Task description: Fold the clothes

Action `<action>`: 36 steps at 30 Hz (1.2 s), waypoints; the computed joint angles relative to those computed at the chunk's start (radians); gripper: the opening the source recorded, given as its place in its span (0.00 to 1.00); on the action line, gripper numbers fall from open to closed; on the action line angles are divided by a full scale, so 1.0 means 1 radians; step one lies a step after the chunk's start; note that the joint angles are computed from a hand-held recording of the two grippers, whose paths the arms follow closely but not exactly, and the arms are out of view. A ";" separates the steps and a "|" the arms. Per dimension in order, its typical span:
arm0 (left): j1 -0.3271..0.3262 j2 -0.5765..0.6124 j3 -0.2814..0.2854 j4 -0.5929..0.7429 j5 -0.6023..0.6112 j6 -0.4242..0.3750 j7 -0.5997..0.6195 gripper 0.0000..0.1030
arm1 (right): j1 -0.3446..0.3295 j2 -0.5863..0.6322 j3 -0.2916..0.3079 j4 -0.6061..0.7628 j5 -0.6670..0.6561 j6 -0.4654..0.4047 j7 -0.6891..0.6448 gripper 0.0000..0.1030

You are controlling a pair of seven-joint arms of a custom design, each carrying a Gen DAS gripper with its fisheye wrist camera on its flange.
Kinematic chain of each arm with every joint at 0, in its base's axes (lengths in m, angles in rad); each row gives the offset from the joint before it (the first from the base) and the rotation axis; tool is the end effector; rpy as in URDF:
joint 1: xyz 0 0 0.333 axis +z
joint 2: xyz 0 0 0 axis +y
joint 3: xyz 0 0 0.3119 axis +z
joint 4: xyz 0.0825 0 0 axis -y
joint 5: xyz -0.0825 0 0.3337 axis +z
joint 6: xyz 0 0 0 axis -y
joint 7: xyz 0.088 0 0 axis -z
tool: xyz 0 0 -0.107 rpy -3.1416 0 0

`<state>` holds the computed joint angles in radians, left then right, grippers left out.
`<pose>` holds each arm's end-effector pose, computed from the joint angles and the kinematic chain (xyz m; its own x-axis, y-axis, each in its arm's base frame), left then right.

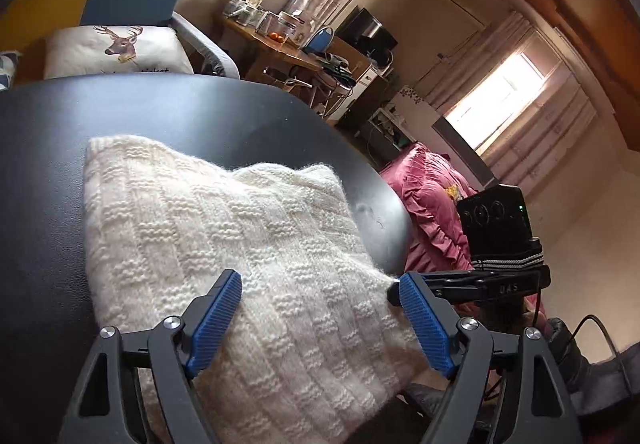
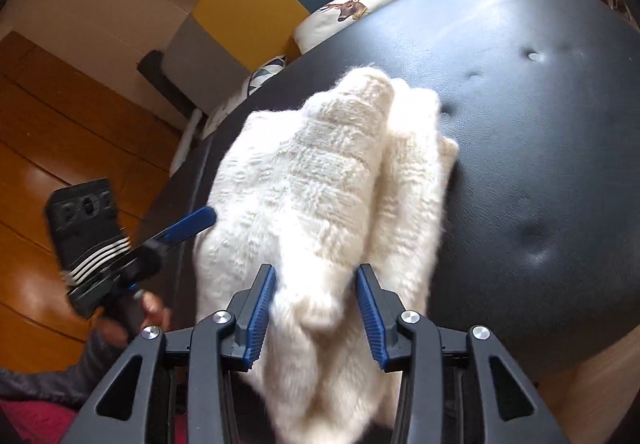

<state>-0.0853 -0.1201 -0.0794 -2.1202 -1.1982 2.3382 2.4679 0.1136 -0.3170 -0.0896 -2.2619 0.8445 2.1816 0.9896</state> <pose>0.4956 -0.0990 0.5258 -0.4674 -0.6706 0.5760 -0.7851 0.0155 -0.6191 0.4366 0.0345 0.5383 0.2880 -0.7669 -0.5735 -0.9040 -0.0200 -0.4271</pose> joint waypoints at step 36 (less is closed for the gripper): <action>0.036 0.094 -0.013 0.042 0.301 0.101 -0.457 0.86 | 0.033 -0.021 -0.017 0.012 -0.212 0.151 0.130 0.40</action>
<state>-0.0494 -0.0256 -0.0922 -2.0786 -0.8967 2.4393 2.0110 0.1464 -0.3385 -0.1067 -2.2502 0.6327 2.3321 1.1200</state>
